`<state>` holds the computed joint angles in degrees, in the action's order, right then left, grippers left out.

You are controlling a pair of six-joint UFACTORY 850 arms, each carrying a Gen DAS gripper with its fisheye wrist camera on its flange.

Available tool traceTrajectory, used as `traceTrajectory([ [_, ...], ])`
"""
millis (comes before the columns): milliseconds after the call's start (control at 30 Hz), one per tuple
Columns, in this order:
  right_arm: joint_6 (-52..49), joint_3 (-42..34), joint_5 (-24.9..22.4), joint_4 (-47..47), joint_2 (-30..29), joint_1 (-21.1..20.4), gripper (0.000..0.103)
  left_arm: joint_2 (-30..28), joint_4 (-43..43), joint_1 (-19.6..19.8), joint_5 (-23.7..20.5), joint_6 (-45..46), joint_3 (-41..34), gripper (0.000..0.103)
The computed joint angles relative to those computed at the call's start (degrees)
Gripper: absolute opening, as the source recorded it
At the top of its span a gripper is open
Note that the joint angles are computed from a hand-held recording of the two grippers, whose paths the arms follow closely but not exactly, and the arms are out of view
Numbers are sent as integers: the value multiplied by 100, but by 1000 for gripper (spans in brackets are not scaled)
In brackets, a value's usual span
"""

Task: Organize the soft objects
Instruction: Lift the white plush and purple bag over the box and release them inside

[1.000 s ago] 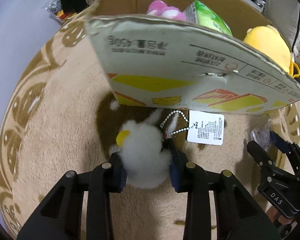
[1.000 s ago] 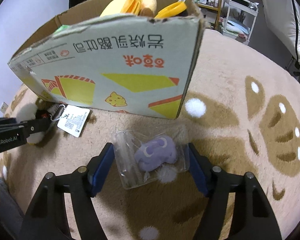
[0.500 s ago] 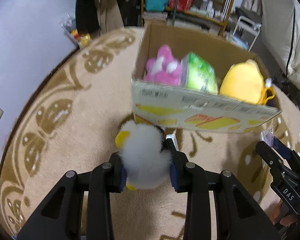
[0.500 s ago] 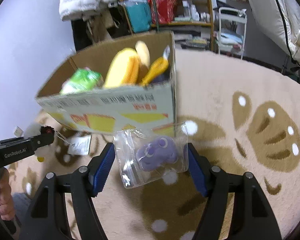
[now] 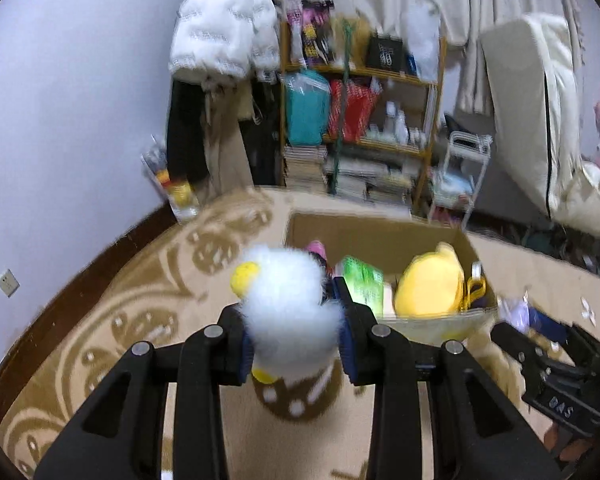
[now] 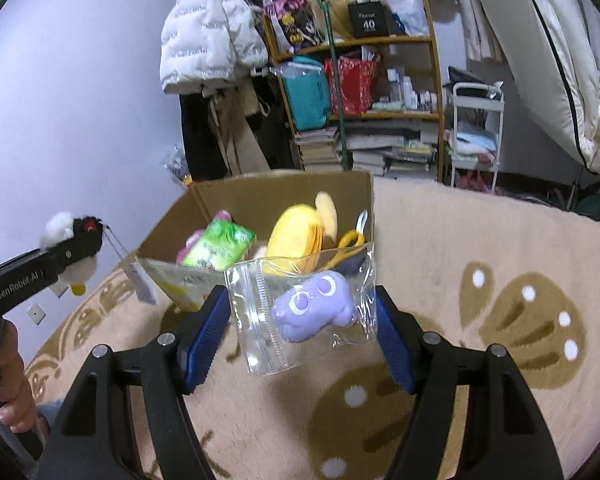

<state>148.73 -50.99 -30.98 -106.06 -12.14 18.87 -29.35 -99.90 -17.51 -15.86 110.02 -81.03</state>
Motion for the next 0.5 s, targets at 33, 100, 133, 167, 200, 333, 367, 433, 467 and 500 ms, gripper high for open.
traceTrajectory([
  [33, 74, 5, -12, -78, 10, -14, 74, 4, -471, -7, -43, 464, -18, 32],
  [100, 226, 23, -28, -242, 39, -42, 74, -3, -749, -22, -87, 731, -84, 32],
  [133, 283, 22, -32, -342, 56, -60, 74, -29, -692, -30, -128, 659, -174, 32],
  [167, 273, 1, -40, -375, 64, -73, 74, -30, -688, -43, -131, 635, -209, 32],
  [200, 299, -9, -40, -432, 64, -86, 74, -57, -615, -58, -137, 544, -296, 32],
  [333, 402, -128, 99, -824, 46, -232, 74, -216, 447, -60, -228, -661, -645, 32],
  [367, 347, -167, 115, -841, 34, -258, 74, -246, 449, -79, -173, -651, -702, 32],
  [433, 235, -259, 141, -919, 12, -328, 74, -332, 707, -91, -176, -920, -854, 32],
  [467, 175, -312, 143, -931, -14, -368, 74, -381, 865, -103, -174, -1097, -944, 32],
  [500, 73, -374, 112, -864, -58, -393, 74, -428, 961, -116, -165, -1177, -1031, 32],
])
